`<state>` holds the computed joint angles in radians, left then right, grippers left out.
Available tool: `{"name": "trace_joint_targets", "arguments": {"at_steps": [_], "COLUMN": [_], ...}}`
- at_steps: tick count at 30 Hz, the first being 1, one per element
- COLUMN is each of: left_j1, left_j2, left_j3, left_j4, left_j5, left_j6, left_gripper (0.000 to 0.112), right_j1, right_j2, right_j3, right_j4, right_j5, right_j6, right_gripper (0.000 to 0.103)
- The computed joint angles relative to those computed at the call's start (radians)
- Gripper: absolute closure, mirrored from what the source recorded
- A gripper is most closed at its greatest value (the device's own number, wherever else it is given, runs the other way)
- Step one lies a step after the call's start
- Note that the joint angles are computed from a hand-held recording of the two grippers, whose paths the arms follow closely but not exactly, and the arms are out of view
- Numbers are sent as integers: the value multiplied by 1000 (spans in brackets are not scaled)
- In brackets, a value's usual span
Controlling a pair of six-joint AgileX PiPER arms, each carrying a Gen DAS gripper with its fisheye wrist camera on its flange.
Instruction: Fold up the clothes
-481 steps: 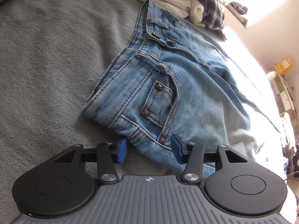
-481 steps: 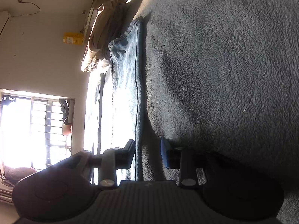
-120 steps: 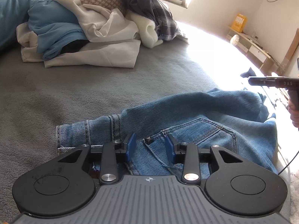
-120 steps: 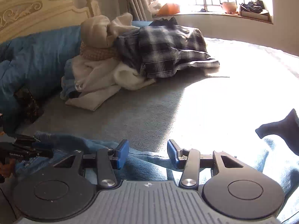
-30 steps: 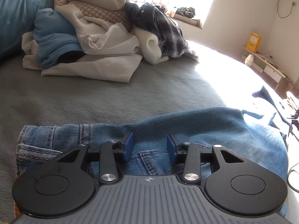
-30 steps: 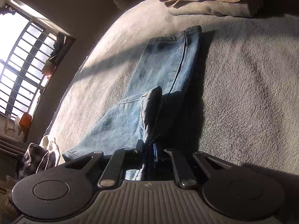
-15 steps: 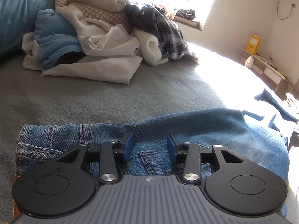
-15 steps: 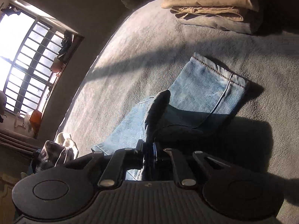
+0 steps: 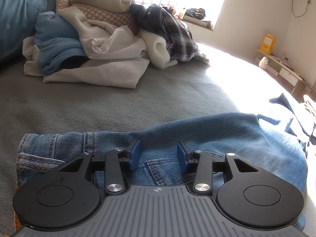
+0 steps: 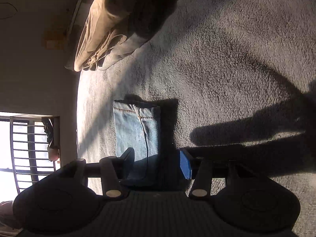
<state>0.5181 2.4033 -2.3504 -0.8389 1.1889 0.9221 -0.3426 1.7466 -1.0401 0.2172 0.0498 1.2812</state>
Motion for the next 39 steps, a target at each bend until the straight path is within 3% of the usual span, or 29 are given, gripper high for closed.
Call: {"name": "trace_joint_targets", "arguments": {"at_steps": [2, 3, 6, 8, 11, 14, 17, 18, 19, 20, 24, 26, 28, 30, 35, 39], "left_j1": [-4, -5, -9, -11, -14, -18, -24, -25, -26, -28, -27, -26, -25, -23, -19, -15], "left_j2": [-7, -11, -23, -24, -21, -29, -45, -47, -48, -46, -40, -41, -42, -41, -46, -50], "left_j3": [10, 17, 35, 35, 24, 40, 71, 74, 75, 71, 57, 62, 66, 68, 85, 96], "left_j4": [7, 10, 16, 22, 31, 36, 41, 43, 46, 50, 54, 48, 42, 35, 17, 5], "left_j5": [-8, -13, -25, -26, -22, -36, -59, -62, -64, -62, -55, -57, -59, -60, -67, -71], "left_j6": [7, 11, 22, 22, 15, 23, 39, 42, 43, 41, 37, 40, 41, 41, 50, 57], "left_gripper": [71, 70, 70, 70, 70, 70, 70, 70, 70, 70, 70, 70, 70, 70, 70, 70], "right_j1": [-13, -13, 15, 28, 36, 21, 2, -1, -6, -14, -20, -1, 20, 61, 263, 405], "right_j2": [39, 68, 163, 207, 198, 241, 315, 348, 373, 386, 255, 188, 105, 50, 35, 111], "right_j3": [-68, -132, -373, -518, -619, -742, -813, -842, -864, -851, -604, -538, -480, -457, -488, -550], "right_j4": [-125, -225, -475, -529, -689, -628, -576, -567, -554, -544, -634, -706, -691, -619, -523, -574], "right_j5": [40, 99, 337, 448, 433, 494, 574, 625, 679, 694, 520, 503, 470, 461, 542, 607], "right_j6": [34, 59, 60, -59, -122, -314, -417, -424, -404, -369, -95, -43, -141, -341, -841, -967], "right_gripper": [53, 57, 94, 97, 100, 100, 100, 96, 83, 77, 56, 56, 56, 56, 53, 50]}}
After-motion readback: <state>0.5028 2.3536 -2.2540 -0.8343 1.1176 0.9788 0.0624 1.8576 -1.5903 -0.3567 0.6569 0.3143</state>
